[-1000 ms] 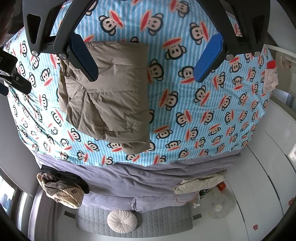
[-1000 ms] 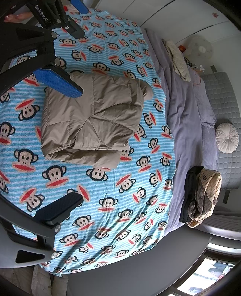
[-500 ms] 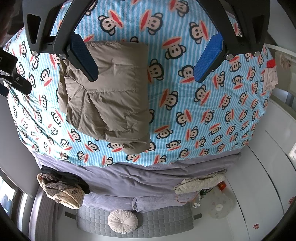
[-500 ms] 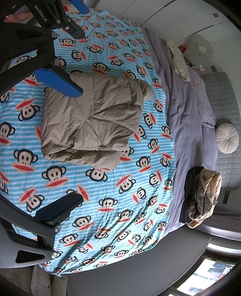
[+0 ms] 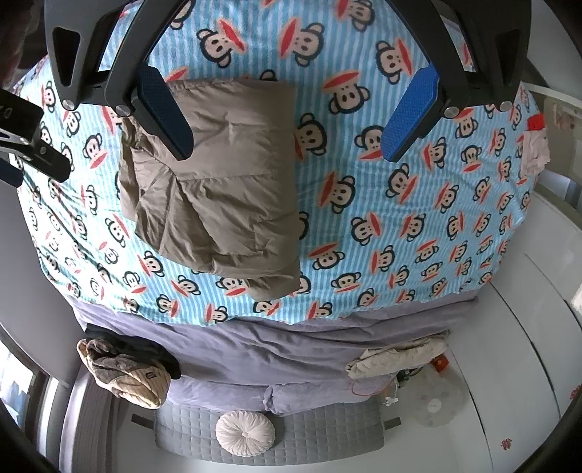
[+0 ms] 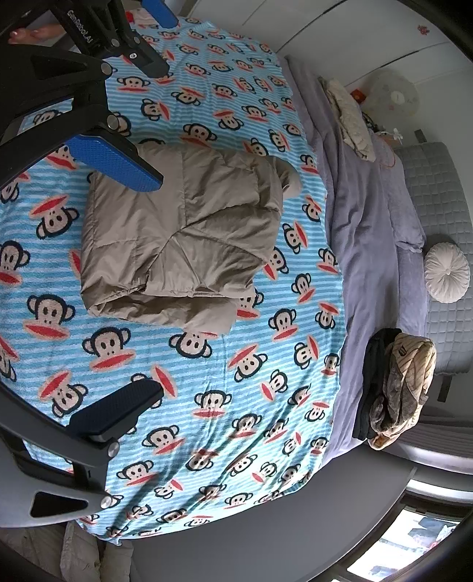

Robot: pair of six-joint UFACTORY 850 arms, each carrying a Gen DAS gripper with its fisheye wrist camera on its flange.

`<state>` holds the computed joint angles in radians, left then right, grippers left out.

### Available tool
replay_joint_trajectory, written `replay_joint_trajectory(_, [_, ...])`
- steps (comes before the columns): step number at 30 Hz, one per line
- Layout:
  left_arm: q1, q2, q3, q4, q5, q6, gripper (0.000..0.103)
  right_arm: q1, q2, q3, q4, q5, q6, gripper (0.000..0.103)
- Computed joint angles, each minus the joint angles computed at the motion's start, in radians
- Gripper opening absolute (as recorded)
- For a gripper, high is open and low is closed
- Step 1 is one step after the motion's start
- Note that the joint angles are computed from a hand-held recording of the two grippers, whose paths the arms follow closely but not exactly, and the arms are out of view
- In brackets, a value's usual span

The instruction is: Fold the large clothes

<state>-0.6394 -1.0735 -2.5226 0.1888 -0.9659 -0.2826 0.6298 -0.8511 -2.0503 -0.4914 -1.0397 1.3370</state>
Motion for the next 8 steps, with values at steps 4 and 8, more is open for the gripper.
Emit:
replay_joint_trajectory(4, [-0.001, 0.007, 0.010, 0.004, 0.017, 0.011, 0.103, -0.001, -0.001, -0.002, 0.001, -0.001, -0.001, 0.103])
replay_joint_trajectory(8, [-0.001, -0.006, -0.011, -0.006, 0.002, 0.017, 0.103, -0.002, 0.002, 0.003, 0.000, 0.001, -0.004, 0.103])
